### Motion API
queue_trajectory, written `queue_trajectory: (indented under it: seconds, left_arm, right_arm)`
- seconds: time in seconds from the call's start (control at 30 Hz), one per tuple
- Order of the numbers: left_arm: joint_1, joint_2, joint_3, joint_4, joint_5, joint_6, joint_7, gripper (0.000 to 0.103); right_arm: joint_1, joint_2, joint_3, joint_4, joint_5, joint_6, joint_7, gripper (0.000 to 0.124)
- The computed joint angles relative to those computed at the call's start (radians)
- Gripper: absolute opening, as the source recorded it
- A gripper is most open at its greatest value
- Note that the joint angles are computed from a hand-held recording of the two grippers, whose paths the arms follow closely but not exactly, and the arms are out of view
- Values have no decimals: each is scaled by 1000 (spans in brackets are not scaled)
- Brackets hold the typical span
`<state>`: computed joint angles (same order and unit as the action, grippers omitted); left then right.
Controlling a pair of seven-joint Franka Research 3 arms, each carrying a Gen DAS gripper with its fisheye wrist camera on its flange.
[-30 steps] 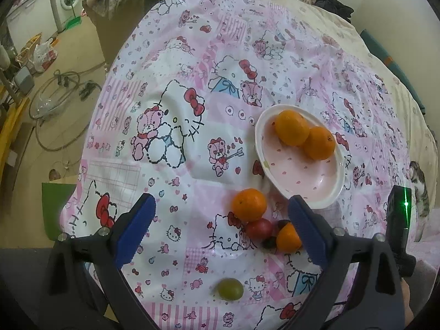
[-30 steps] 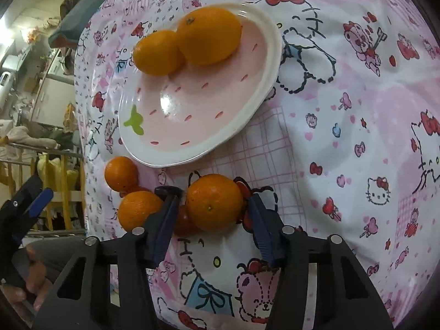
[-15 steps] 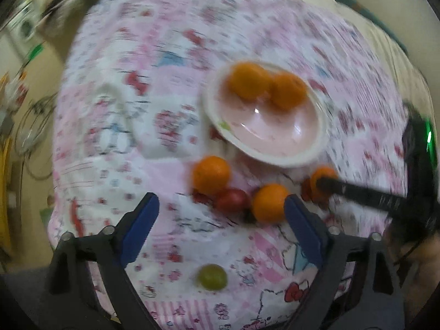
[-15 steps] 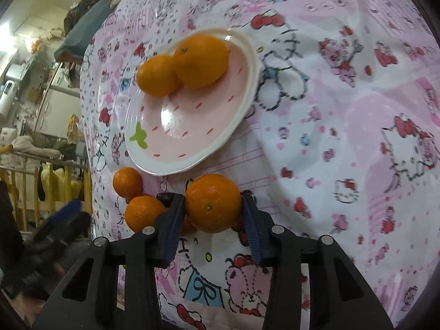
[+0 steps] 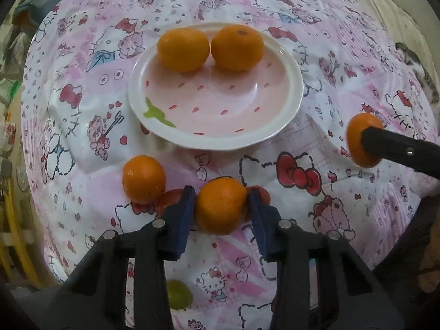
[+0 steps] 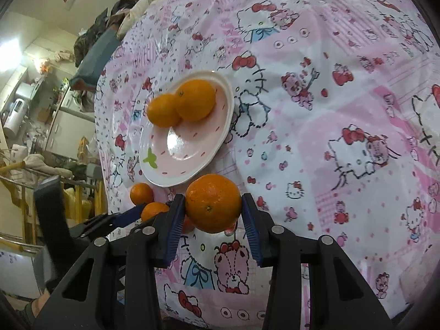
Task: Organize fruits
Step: 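Carry both mandarins over the plate beside the two oranges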
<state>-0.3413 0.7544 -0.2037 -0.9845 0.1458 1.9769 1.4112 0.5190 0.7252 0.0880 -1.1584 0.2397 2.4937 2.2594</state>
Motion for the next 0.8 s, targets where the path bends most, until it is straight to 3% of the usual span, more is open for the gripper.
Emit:
queue_trajectory:
  seconds: [0.1, 0.57, 0.8]
  left_arm:
    - [-4, 8, -1, 18, -3, -5, -6, 34]
    - [56, -129, -5, -190, -20, 168, -71, 33]
    - [74, -188, -6, -278, -6, 246, -84, 33]
  right_arm:
    - [-2, -23, -4, -35, 2, 18, 6, 43]
    - [11, -9, -15, -3, -27, -7, 18, 43]
    - [13, -30, -21, -34, -40, 22, 28, 43]
